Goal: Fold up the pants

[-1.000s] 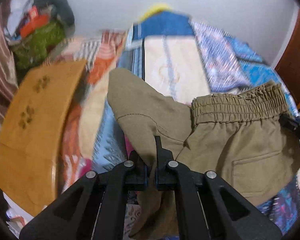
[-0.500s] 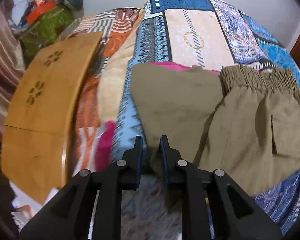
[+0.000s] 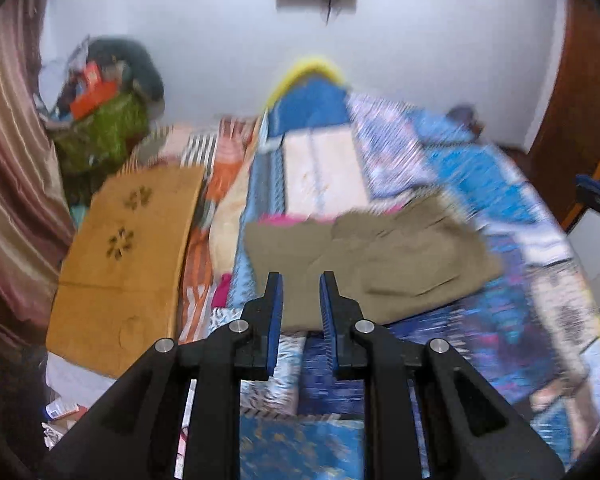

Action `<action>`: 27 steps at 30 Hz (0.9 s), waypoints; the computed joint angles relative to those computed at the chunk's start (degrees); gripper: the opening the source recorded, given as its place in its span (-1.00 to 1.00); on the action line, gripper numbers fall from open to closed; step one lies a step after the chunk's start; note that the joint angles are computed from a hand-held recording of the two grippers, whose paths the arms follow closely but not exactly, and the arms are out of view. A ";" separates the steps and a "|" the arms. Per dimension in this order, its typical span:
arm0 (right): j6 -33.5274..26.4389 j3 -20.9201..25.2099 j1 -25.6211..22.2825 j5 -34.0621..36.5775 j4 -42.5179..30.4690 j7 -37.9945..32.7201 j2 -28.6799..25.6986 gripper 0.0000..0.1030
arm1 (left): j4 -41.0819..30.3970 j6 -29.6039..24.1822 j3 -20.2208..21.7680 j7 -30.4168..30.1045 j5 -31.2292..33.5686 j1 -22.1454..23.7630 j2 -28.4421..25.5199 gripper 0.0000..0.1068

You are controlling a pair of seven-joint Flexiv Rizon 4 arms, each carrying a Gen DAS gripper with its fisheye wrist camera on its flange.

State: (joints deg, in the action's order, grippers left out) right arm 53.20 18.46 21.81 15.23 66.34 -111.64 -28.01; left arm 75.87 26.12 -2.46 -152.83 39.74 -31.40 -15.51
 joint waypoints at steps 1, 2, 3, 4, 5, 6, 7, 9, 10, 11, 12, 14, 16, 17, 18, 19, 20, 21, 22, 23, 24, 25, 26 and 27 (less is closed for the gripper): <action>1.10 0.98 -0.74 1.36 1.19 -1.04 1.62 -0.21 | -1.01 -0.82 -0.24 -0.91 1.71 -1.28 0.50 -0.64; 2.44 1.78 -1.26 2.69 2.39 -2.08 3.24 -0.21 | -2.09 -1.90 -0.58 -1.65 3.55 -2.59 1.08 -0.64; 3.69 2.44 -1.74 4.04 3.46 -3.18 4.71 -0.21 | -3.65 -3.38 -1.10 -2.39 5.98 -4.18 1.46 -0.64; 5.17 3.15 -2.36 5.72 4.79 -4.53 6.47 -0.21 | -5.02 -5.01 -1.63 -3.03 8.37 -5.73 1.74 -0.64; 6.56 3.94 -3.03 7.75 6.04 -6.03 8.22 -0.21 | -6.19 -6.38 -2.10 -3.39 10.34 -6.94 1.87 -0.64; 7.39 4.57 -3.57 9.76 6.84 -7.57 9.58 -0.21 | -7.57 -8.02 -2.72 -4.22 13.37 -8.87 2.14 -0.64; 8.09 5.18 -4.17 11.99 7.78 -9.28 11.21 -0.21 | -8.34 -8.94 -3.17 -4.62 15.10 -9.97 2.27 -0.64; 9.64 5.87 -4.88 16.52 9.88 -12.68 14.53 -0.21 | -9.82 -10.36 -4.21 -6.14 19.53 -12.80 2.53 -0.64; 9.75 5.88 -5.00 18.35 10.60 -14.03 15.73 -0.21 | -10.18 -10.77 -4.60 -6.77 21.33 -13.93 2.62 -0.62; 10.01 5.93 -5.12 20.40 11.43 -15.38 17.02 -0.21 | -10.80 -11.88 -5.11 -7.56 23.84 -15.53 2.55 -0.56; 10.51 5.97 -5.21 22.59 12.50 -16.80 18.47 -0.18 | -11.14 -12.90 -5.41 -8.33 25.58 -16.71 2.53 -0.53; 12.61 5.50 -4.59 25.43 14.65 -18.71 20.69 -0.08 | -11.53 -14.54 -6.05 -10.10 28.65 -18.97 2.52 -0.42; 15.04 4.77 -3.42 27.03 16.76 -20.18 22.37 -0.03 | -11.89 -17.21 -6.60 -11.09 31.69 -21.17 2.31 -0.32; 16.22 4.47 -2.80 27.94 17.85 -20.90 23.28 -0.02 | -12.28 -18.82 -6.87 -11.34 33.26 -22.32 2.03 -0.21; 16.77 4.04 -2.20 28.71 18.52 -21.40 23.87 0.03 | -12.35 -19.53 -6.99 -11.60 34.11 -23.03 1.93 -0.15; 17.10 3.64 -1.69 29.90 19.12 -22.19 24.47 0.14 | -12.37 -20.08 -7.13 -11.83 34.82 -23.71 1.82 -0.04; 17.38 3.19 -1.19 31.22 19.52 -23.08 24.97 0.20 | -12.31 -20.33 -7.25 -11.98 35.31 -24.24 1.75 0.01; 17.84 2.73 -0.58 32.26 19.95 -23.74 25.41 0.33 | -12.18 -20.20 -7.33 -12.15 35.60 -24.58 1.69 0.03; 18.14 2.09 0.04 32.60 20.22 -24.04 25.64 0.50 | -12.27 -20.43 -7.39 -12.21 35.89 -24.90 1.48 0.11; 19.04 1.57 0.91 32.15 20.72 -23.76 25.84 0.59 | -12.60 -21.32 -7.44 -12.29 36.40 -25.45 1.14 0.26; 19.72 1.15 1.46 32.15 21.38 -23.84 26.33 0.71 | -12.87 -22.28 -7.42 -12.60 37.07 -26.14 0.87 0.34; 20.44 0.78 2.12 31.77 21.79 -23.66 26.47 0.73 | -12.91 -22.47 -7.26 -13.07 37.44 -26.47 0.71 0.51; 20.81 0.38 2.55 31.49 22.21 -23.30 26.73 0.74 | -12.90 -22.61 -7.16 -13.68 37.93 -26.91 0.66 0.61; 21.12 0.03 3.01 31.20 22.30 -22.81 26.64 0.79 | -12.90 -22.72 -7.06 -13.96 38.16 -27.19 0.67 0.63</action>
